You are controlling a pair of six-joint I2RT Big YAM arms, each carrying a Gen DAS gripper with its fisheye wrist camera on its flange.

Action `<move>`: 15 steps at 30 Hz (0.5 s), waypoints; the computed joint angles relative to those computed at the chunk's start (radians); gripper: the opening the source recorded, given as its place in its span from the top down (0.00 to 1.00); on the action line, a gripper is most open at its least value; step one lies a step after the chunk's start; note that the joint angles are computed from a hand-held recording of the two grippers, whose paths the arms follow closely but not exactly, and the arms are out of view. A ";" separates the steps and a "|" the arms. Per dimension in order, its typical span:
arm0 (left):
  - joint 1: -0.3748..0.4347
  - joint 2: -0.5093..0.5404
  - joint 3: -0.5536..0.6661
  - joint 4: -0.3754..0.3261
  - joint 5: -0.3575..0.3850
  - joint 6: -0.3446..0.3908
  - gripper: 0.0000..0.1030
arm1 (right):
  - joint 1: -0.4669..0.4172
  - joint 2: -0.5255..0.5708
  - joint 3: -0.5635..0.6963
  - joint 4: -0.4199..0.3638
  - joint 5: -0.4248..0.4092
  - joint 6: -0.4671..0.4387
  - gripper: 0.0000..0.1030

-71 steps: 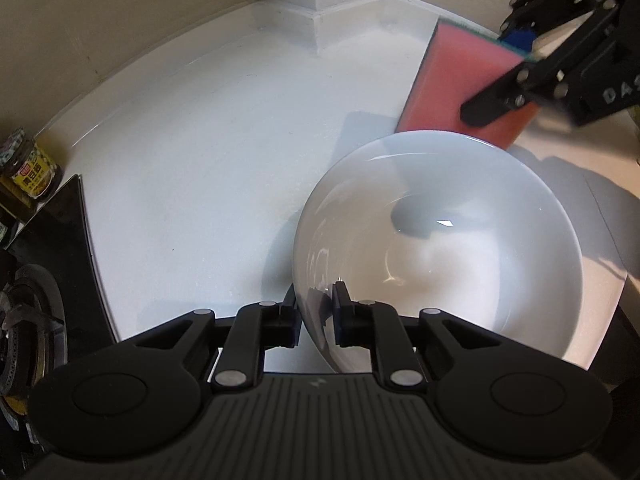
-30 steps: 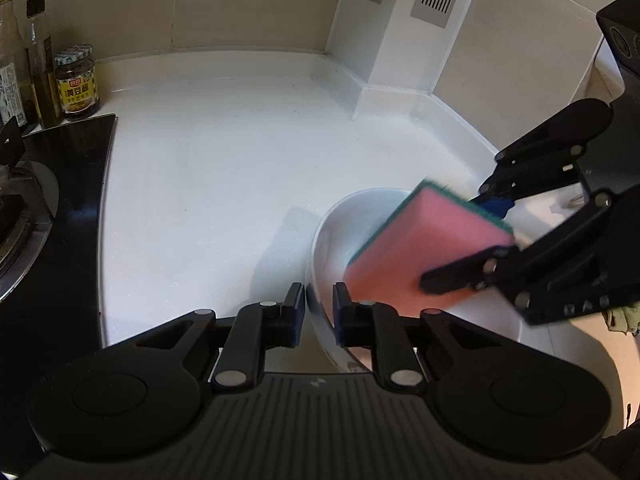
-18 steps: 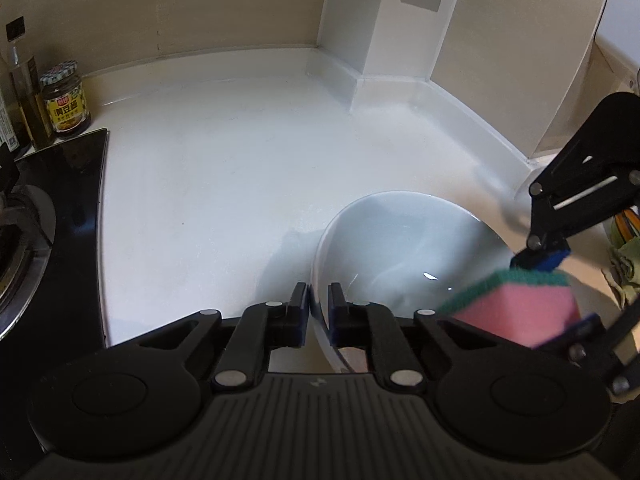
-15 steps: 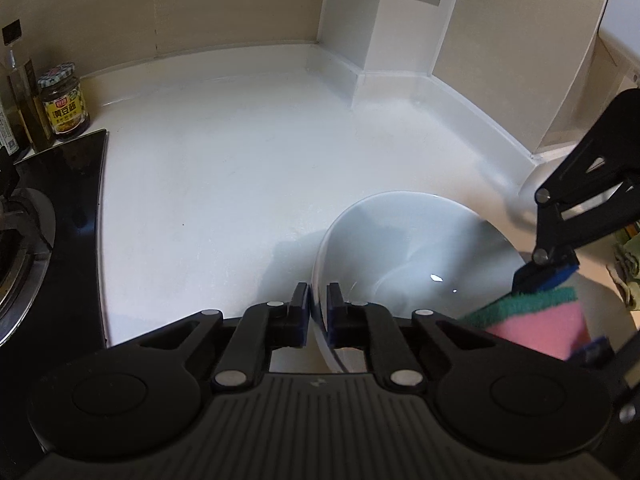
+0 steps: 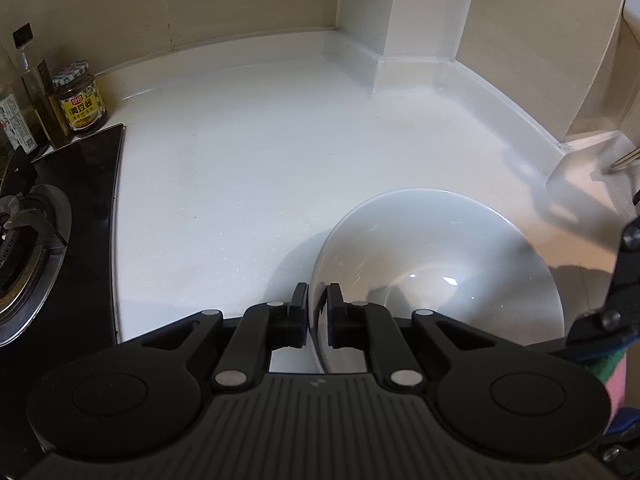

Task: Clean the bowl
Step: 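Withdraw the sponge from the bowl with the right gripper while the left gripper holds the bowl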

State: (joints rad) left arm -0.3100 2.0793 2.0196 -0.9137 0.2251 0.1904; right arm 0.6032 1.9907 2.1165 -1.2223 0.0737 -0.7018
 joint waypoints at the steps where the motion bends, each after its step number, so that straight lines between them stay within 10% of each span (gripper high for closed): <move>1: 0.000 -0.003 -0.006 0.006 0.000 -0.006 0.92 | 0.002 -0.005 -0.011 0.011 0.007 -0.024 0.72; 15: -0.005 -0.013 -0.016 0.003 -0.023 -0.007 0.93 | -0.009 -0.080 -0.134 0.079 0.018 -0.294 0.72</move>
State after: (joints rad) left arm -0.3146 2.0662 2.0032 -0.9111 0.2022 0.1830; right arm 0.5942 1.9108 1.9823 -1.1430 0.0914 -0.9963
